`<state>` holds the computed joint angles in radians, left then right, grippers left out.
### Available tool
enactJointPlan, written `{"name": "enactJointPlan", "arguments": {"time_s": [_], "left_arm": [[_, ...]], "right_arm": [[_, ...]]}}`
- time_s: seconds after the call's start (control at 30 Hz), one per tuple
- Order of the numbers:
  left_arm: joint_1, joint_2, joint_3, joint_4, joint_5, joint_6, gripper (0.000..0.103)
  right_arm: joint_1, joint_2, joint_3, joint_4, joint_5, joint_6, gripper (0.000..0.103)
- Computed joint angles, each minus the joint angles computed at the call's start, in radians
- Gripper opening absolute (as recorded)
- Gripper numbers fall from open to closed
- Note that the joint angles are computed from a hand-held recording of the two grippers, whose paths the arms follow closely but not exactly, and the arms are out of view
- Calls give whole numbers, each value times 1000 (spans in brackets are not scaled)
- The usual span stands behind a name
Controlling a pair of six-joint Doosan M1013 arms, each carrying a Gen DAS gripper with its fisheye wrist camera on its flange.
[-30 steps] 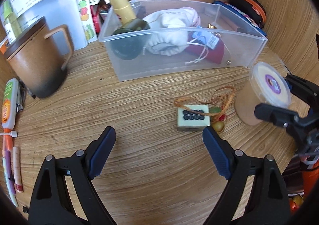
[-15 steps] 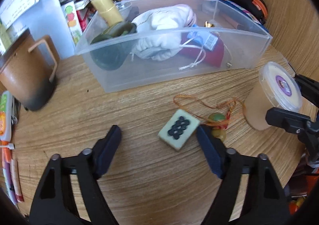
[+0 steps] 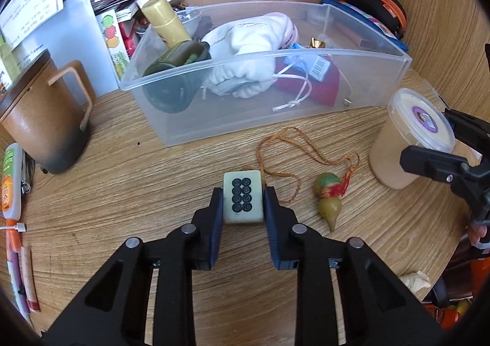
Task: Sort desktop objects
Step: 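Grasp the small domino tile with the left tool while the right holds the tub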
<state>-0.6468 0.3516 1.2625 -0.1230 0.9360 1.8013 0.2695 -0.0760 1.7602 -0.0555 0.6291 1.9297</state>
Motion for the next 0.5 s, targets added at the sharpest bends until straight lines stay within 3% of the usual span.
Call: {"name": "enactJointPlan", "arguments": {"time_s": [0.5], "left_arm": [[13, -35, 21, -15, -60, 1, 23]], "right_arm": [[1, -24, -1, -47, -18, 54, 65]]}}
